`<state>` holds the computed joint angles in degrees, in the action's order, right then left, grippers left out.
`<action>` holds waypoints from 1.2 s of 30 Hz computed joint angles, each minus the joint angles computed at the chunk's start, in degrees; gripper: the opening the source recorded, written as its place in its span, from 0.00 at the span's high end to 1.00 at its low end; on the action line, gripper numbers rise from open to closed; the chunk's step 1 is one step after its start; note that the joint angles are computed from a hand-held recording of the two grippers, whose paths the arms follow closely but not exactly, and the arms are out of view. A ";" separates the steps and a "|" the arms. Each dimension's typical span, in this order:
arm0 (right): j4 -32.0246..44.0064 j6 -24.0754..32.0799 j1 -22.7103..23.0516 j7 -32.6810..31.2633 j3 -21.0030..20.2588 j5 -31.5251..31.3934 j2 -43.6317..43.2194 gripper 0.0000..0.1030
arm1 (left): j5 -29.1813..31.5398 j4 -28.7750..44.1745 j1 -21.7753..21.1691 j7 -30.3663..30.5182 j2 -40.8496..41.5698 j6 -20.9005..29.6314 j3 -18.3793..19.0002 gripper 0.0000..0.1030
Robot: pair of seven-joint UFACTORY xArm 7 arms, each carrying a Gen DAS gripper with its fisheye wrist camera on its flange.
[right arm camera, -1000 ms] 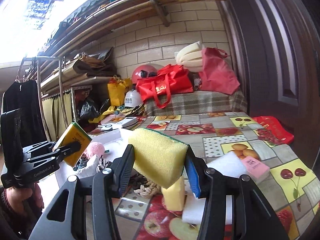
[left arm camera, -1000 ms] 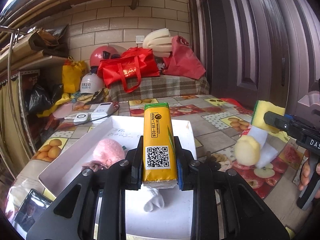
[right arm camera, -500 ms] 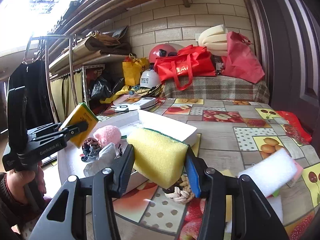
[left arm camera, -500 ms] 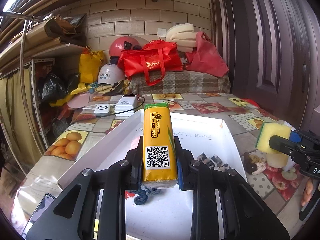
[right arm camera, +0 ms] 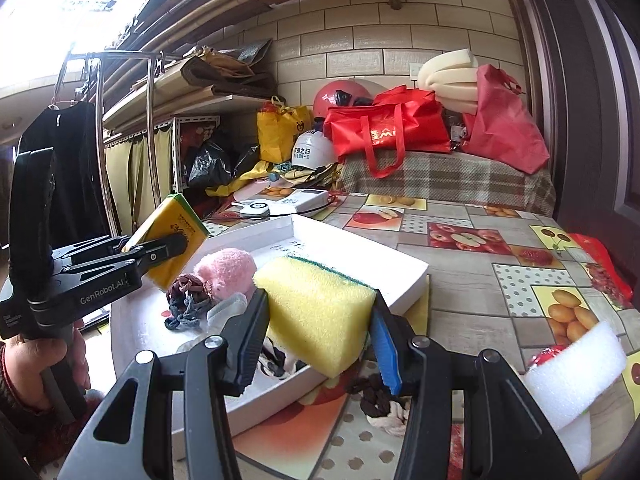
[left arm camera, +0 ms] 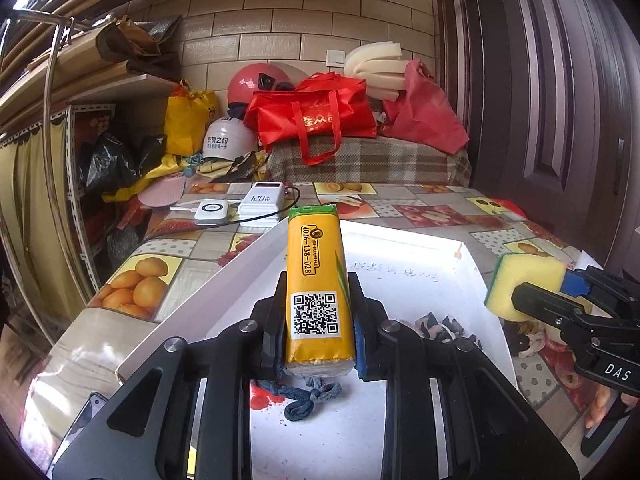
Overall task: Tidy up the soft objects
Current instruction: 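Carry yellow box with left tool while right tool carries sponge over white tray, then open right tool to drop yellow sponge into the tray, then open left tool to drop yellow box into the tray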
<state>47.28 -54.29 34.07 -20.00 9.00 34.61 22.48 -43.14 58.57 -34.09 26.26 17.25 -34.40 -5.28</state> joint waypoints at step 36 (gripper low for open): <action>20.17 14.32 4.43 -11.57 -6.01 15.97 7.64 0.00 | -2.14 2.63 -1.16 4.07 1.58 -0.96 0.69 0.00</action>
<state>67.45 -39.98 38.50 -31.58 2.99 50.58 30.13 -45.27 61.20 -35.25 30.32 18.82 -35.36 -4.60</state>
